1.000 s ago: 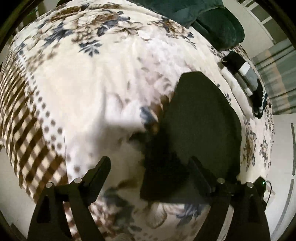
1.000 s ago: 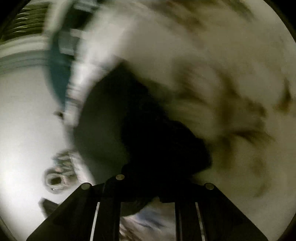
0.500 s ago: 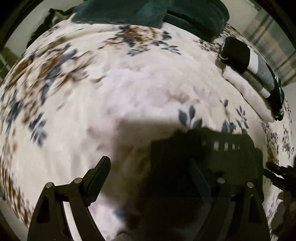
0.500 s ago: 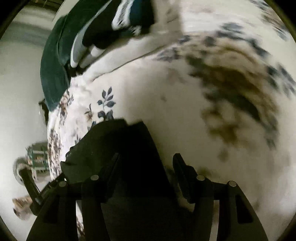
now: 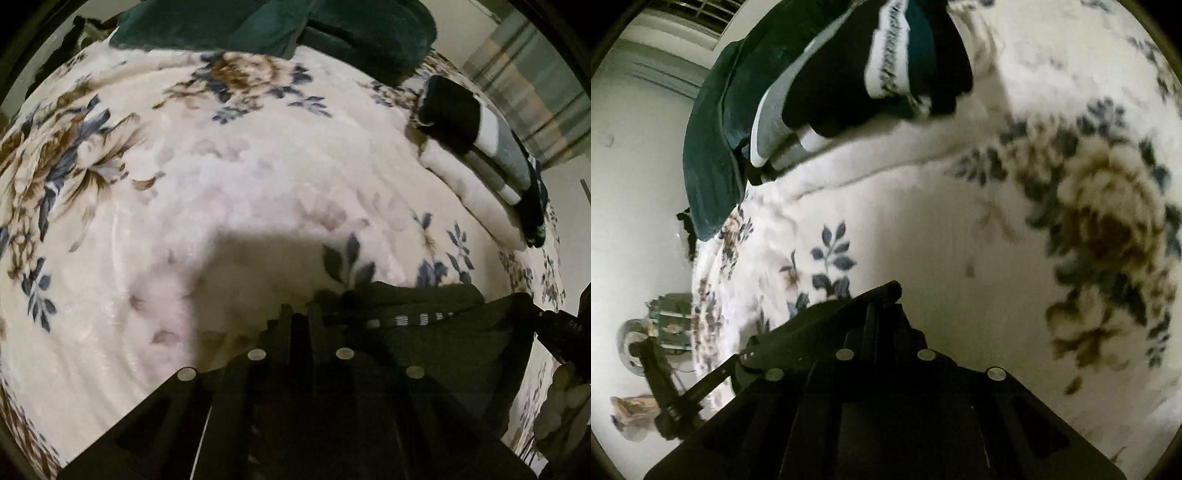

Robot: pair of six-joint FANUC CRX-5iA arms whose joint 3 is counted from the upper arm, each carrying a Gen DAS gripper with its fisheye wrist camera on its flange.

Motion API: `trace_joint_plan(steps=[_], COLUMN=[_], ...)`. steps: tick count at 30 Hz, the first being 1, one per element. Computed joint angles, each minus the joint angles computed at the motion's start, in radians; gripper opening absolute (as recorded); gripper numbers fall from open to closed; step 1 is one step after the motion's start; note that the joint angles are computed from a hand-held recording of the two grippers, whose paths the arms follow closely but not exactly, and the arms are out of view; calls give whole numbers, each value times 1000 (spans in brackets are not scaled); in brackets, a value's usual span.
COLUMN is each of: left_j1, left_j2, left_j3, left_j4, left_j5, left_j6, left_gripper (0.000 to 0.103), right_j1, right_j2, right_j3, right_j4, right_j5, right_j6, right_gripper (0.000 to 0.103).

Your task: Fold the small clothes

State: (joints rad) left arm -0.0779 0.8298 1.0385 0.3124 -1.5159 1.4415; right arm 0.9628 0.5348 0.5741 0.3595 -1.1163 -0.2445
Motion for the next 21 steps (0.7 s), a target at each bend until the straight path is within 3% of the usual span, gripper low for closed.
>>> trace_joint_plan(steps=[6,11,12,13,14,15,16,18,21], left_j1=[10,61,70,81,91,107,118,137,140], left_j2=[48,0,-20,-49,-73,-112,-136,-178,-203], left_j3=[64,-38,-67,-109,-153,-235,-293,-413,-526], left_j4=[-7,90,91,86,102,140,172,247,309], left_j5=[-49,-55,-53,-48,-34,-6,9,16,-5], left_j6=[81,88,89,91,81,63,52,16,-9], left_gripper=[6,15,30,50,61,82,89,90,91], right_j1=[-55,-90,-98,-113,-123,-133,-141,-170,-200], right_j2=[58,-40,-74,-123,-147,-176,-191,-200,-152], right_j3=[79,-59,-104,-171,-201,-239,-260,-270,-220], right_j4=[-168,-260,-292,-357,-408,-473,-536,-751,-994], right_j5=[-60,73,115,190,228,275,307,345,302], right_j6=[106,116,125,160,196,253,309,490,727], right_gripper=[4,8,15,29,39,52,54,54,54])
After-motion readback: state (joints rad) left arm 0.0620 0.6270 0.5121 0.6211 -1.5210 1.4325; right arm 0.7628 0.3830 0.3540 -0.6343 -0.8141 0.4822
